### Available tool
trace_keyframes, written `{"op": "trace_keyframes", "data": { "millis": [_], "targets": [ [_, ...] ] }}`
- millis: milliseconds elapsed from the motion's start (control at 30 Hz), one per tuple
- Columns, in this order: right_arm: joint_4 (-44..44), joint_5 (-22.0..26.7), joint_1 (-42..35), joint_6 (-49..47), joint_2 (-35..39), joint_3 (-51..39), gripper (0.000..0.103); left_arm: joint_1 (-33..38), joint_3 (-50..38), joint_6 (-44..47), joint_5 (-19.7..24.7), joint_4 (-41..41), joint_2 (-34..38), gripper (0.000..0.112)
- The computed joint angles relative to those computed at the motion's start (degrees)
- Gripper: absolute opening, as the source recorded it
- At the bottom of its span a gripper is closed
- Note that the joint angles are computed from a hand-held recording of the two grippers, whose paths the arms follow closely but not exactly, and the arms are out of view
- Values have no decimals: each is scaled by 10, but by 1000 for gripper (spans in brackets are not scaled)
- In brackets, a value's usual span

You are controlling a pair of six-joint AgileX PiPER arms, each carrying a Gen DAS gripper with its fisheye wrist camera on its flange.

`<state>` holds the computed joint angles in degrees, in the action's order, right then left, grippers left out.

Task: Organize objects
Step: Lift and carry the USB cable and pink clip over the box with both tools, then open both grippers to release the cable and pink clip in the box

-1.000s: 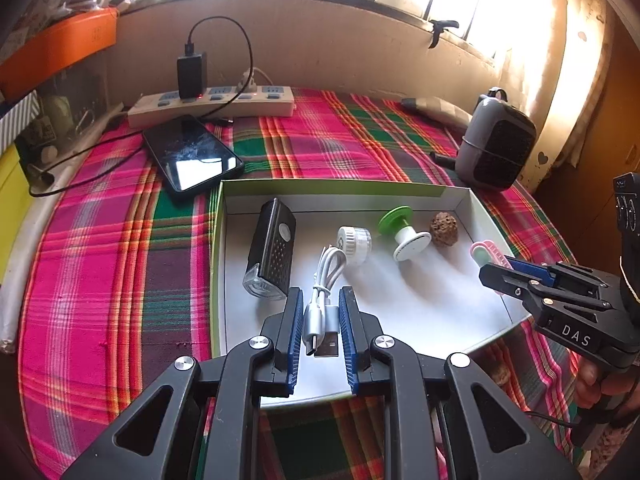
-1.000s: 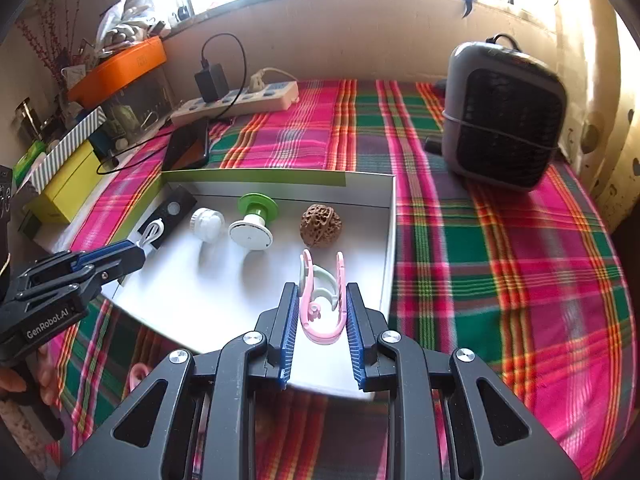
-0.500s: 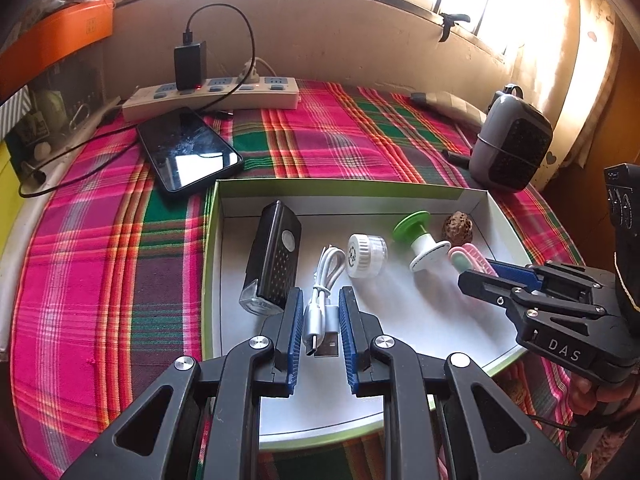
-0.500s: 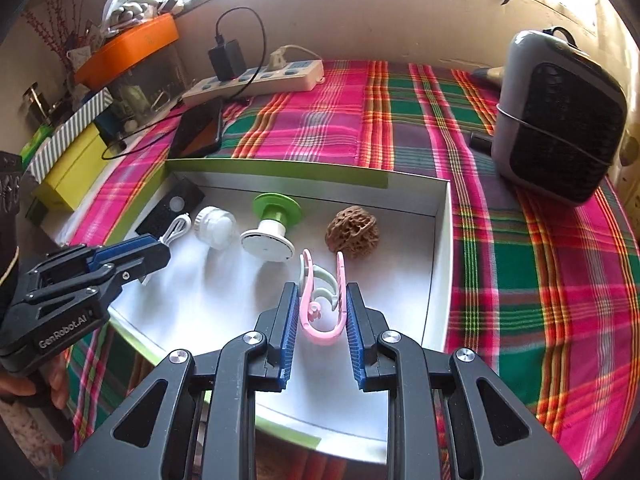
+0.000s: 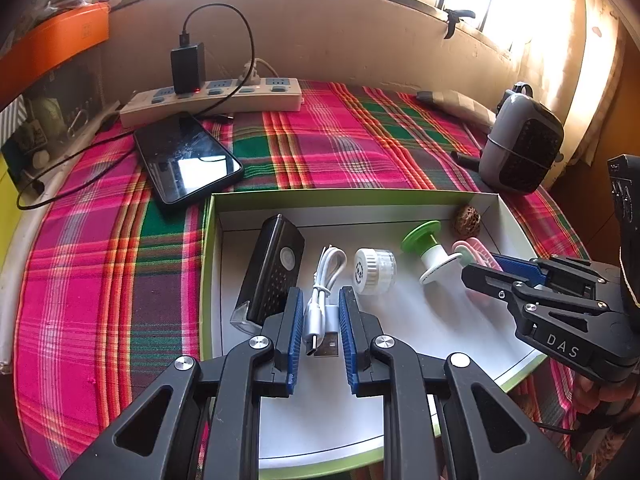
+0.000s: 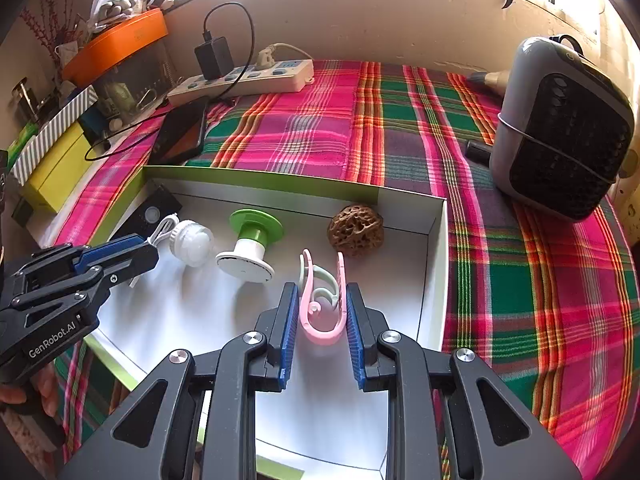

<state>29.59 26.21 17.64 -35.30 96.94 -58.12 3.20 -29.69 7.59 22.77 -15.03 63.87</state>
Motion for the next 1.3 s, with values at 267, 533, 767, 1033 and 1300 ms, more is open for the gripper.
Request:
{"op": "trace_keyframes", "data": {
  "millis": [267, 533, 767, 1033, 1300],
  "targets": [
    [-24, -20, 9, 22, 0, 5, 24, -28, -4, -75, -12, 68, 9, 17],
    [-32, -36, 15, 29, -2, 11, 24, -43, -9, -122, -13, 115, 18, 17],
    [-14, -41, 12, 13, -5, 17, 24, -53, -8, -121, -15, 110, 30, 17],
    [-18, -43, 13, 21, -6, 17, 24, -48, -11, -111, -12, 100, 30, 17],
    [6, -42, 10, 3, -6, 17, 25, -42, -12, -96, -10, 89, 30, 17]
  ]
}}
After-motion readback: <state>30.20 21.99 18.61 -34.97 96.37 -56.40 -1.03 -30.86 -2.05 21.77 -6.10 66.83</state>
